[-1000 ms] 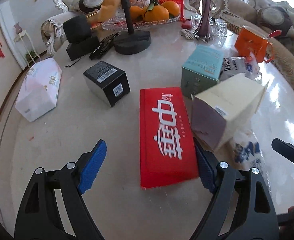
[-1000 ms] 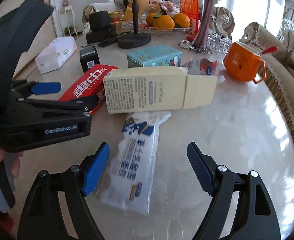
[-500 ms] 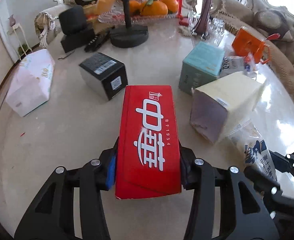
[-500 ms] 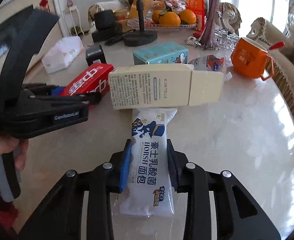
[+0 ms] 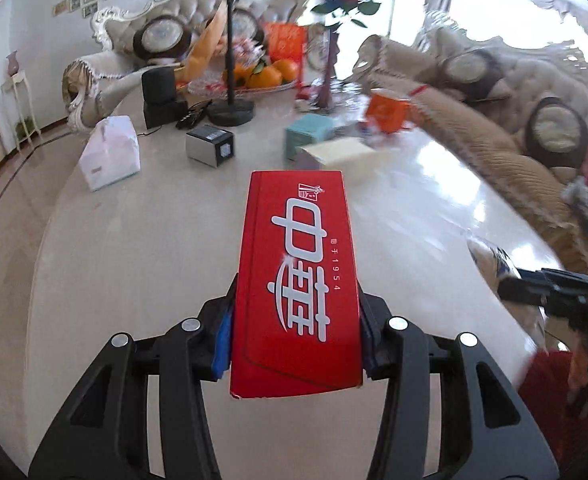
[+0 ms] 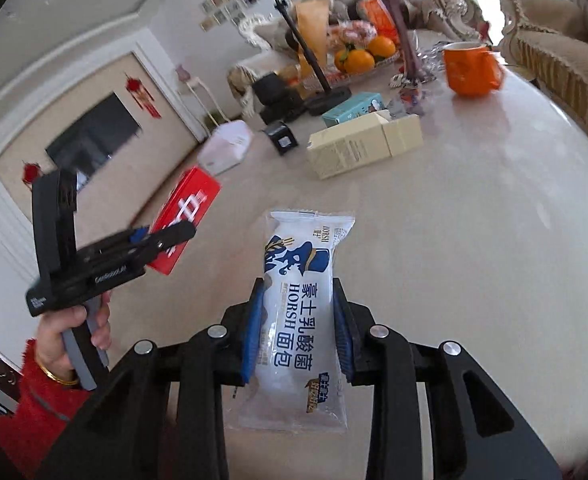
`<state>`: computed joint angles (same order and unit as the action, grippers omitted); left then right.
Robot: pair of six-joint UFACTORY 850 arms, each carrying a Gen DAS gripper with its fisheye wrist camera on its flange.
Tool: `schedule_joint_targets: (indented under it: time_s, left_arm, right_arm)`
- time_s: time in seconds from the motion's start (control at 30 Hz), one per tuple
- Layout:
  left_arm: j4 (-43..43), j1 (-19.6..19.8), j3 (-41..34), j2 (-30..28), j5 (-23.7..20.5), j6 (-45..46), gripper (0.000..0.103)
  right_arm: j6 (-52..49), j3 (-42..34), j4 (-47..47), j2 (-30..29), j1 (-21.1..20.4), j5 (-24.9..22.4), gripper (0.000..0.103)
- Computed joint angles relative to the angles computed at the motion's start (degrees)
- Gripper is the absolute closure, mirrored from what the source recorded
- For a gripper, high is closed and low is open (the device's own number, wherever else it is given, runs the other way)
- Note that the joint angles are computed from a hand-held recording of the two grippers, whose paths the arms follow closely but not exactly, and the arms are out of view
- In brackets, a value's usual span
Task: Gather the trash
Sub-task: 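Carry the red box and bread bag over the wastebasket and release both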
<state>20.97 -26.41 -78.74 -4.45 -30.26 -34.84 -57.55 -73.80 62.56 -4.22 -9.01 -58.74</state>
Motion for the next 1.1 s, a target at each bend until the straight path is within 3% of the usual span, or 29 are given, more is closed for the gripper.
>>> schedule_joint_targets:
  time_s: [0.2, 0.33, 0.4, 0.47, 0.57, 0.8, 0.9, 0.97, 1.0, 1.03, 1.07, 1.1]
  left_arm:
    - [2.3, -9.9, 15.2, 13.7, 2.3, -7.6, 0.056]
    - [2.6, -17.1, 20.7, 16.2, -0.1, -10.9, 0.056]
    - [-0.1, -19.2, 22.8, 14.6, -1.1, -9.7, 0.056]
    - [-2.1, -20.0, 24.5, 12.5, -1.1, -9.1, 0.056]
    - [-13.0, -18.8, 26.7, 7.9, 1.7, -1.7, 0.056]
    - [-22.9, -16.9, 27.0, 1.5, 3.5, 4.5, 0.055]
    - [-22.1, -16.5, 27.2, 0.3, 3.1, 1.9, 0.054]
    - [-21.6, -16.1, 27.0, -0.3, 2.9, 0.7, 0.036]
    - [-19.2, -16.3, 27.2, -0.2, 2.9, -2.2, 0.033]
    - [-16.0, -16.5, 27.2, -0.2, 2.6, -5.5, 0.029]
    - [-14.7, -16.5, 26.8, -0.9, 2.6, -6.8, 0.027]
    - [-13.9, -16.4, 26.9, -1.0, 2.5, -7.6, 0.027]
  right_arm:
    - [-3.7, 13.5, -1.0, 13.0, -8.1, -8.1, 0.073]
    - [-2.1, 19.2, -6.1, 17.8, -9.3, -9.0, 0.073]
    - [0.3, 22.4, -9.4, 18.8, -8.1, -7.0, 0.073]
    - [2.7, 25.4, -13.1, 18.7, -6.7, -3.8, 0.073]
    - [7.1, 28.8, -19.7, 17.1, -2.8, 2.6, 0.073]
    - [11.3, 31.0, -24.6, 13.2, 0.3, 6.2, 0.073]
    - [11.4, 31.1, -24.4, 12.9, 1.7, 7.7, 0.073]
    - [11.5, 31.7, -24.7, 13.1, 2.2, 9.0, 0.071]
    - [11.5, 31.8, -24.8, 13.4, 2.4, 10.5, 0.069]
    - [11.5, 31.9, -25.0, 13.5, 2.5, 11.3, 0.06]
    - [11.9, 32.3, -25.2, 13.9, 2.9, 13.3, 0.046]
    - [11.3, 33.1, -24.9, 14.1, 2.7, 15.3, 0.02]
